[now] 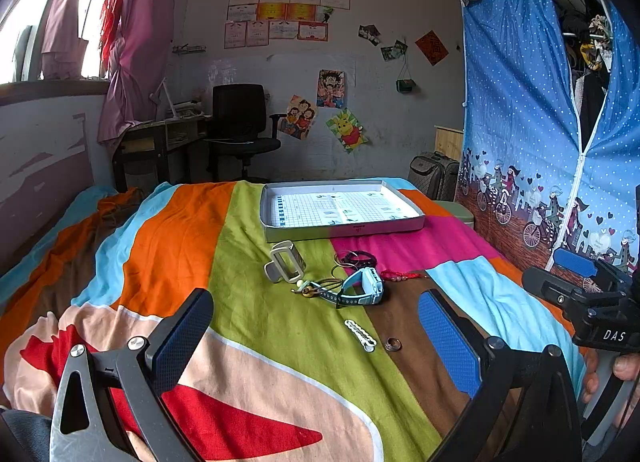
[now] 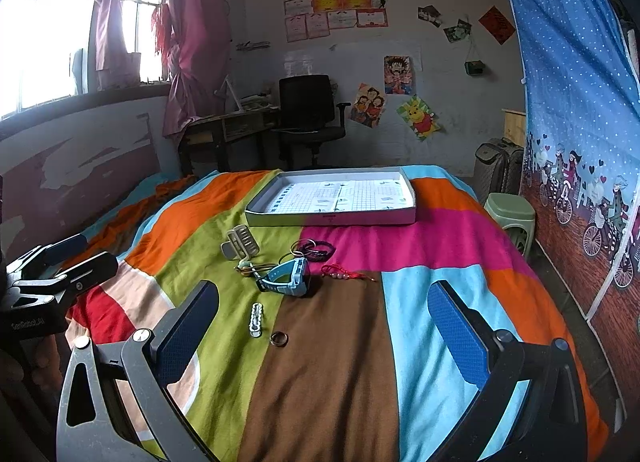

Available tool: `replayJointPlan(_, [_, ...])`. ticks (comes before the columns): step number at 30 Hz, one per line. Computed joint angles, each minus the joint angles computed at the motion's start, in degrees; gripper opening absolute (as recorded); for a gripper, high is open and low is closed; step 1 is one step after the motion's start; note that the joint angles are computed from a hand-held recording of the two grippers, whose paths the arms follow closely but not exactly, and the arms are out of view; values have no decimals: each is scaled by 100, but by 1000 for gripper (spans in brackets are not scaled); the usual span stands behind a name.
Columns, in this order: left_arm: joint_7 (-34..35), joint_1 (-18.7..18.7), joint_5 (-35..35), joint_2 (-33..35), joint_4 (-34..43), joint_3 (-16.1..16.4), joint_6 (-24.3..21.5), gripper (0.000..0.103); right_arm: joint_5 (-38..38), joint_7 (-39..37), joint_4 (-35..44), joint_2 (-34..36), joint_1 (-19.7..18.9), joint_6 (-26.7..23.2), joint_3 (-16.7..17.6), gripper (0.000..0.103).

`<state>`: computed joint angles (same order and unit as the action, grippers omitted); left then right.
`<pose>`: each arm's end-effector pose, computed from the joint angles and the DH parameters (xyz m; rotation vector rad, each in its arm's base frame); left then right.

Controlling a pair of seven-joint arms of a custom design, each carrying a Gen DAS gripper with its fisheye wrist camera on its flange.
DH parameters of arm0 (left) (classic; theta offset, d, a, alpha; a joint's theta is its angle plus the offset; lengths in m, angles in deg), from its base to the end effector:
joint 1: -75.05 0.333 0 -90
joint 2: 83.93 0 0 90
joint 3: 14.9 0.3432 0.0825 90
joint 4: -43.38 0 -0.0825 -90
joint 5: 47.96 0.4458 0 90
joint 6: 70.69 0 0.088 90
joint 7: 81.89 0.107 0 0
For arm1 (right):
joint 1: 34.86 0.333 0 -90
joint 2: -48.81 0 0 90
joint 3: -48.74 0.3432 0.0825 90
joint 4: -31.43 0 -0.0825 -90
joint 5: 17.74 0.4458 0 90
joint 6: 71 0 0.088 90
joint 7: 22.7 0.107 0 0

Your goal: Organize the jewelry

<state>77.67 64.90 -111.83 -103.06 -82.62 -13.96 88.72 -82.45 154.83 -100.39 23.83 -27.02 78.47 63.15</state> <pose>0.5468 -0.0469 0.6144 -1.1767 1.9504 -1.2742 0.4664 0.2283 0.5882 -1.2840 1.7550 -1.0549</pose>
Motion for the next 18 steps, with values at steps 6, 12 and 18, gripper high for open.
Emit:
replayJointPlan(6, [2, -18, -12, -4, -12, -2, 16, 103, -77, 128, -55, -44, -29, 34, 6, 102])
replayJointPlan(12, [0, -22, -3, -10, -16, -9, 25, 103, -118, 176, -64, -49, -50, 42, 17, 102])
replayJointPlan(18, [29, -13, -26, -11, -2, 15, -12, 103, -138, 184, -62, -51, -53, 32, 18, 102])
